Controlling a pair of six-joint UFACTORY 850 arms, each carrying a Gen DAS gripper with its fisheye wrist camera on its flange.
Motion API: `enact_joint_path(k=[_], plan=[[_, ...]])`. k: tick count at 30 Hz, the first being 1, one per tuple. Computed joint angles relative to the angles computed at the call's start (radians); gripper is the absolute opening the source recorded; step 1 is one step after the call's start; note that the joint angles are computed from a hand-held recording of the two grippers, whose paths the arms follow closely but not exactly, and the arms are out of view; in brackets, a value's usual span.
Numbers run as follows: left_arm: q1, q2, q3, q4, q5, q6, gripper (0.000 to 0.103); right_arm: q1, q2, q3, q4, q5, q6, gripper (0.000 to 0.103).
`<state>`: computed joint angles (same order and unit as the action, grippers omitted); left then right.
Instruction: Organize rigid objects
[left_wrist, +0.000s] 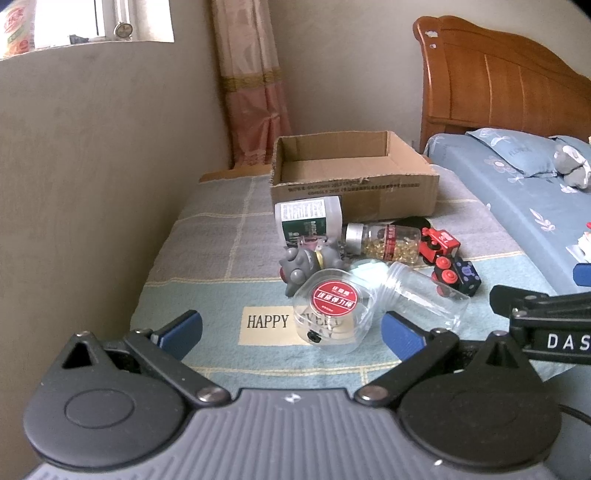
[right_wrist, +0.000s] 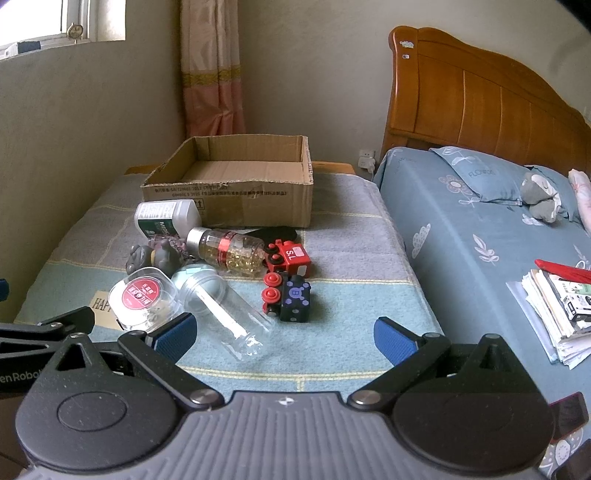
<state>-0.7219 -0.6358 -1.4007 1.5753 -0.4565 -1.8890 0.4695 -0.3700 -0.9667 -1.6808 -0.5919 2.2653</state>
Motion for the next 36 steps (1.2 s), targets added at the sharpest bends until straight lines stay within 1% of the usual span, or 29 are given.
enact_joint_path(k=[9,14,17,19,23,27,30,31,33,36], plan=[[0.005,0.004,0.005,0.032,0.015,-0.011,0.102,-0.005,0.003,0.002,-0.028,0.007,0.012,0.103],[0.009,0.000,-0.001,0.044,0.025,0.012,0.102,-0.008,0.003,0.000,-0.047,0.016,0.010,0.103],[0.016,0.001,-0.001,0.074,0.051,0.003,0.102,-0.016,0.009,0.009,-0.093,0.026,0.034,0.103],[0.022,0.001,0.001,0.117,0.067,-0.023,0.102,-0.022,0.016,0.021,-0.153,0.027,0.071,0.103],[0.038,-0.008,-0.001,0.198,0.105,-0.037,0.102,-0.044,0.035,0.056,-0.317,0.035,0.164,0.103],[0.062,-0.034,-0.019,0.200,0.171,0.020,0.102,-0.073,0.045,0.082,-0.465,0.049,0.239,0.103],[0.081,-0.061,-0.038,0.174,0.221,0.074,0.102,-0.091,0.034,0.085,-0.500,0.060,0.222,0.103],[0.087,-0.068,-0.042,0.201,0.244,0.061,0.102,-0.097,0.030,0.084,-0.507,0.067,0.214,0.103],[0.097,-0.088,-0.056,0.199,0.280,0.084,0.102,-0.110,0.019,0.083,-0.525,0.086,0.198,0.103],[0.111,-0.125,-0.087,0.128,0.331,0.171,0.102,-0.134,0.000,0.082,-0.533,0.123,0.185,0.103]])
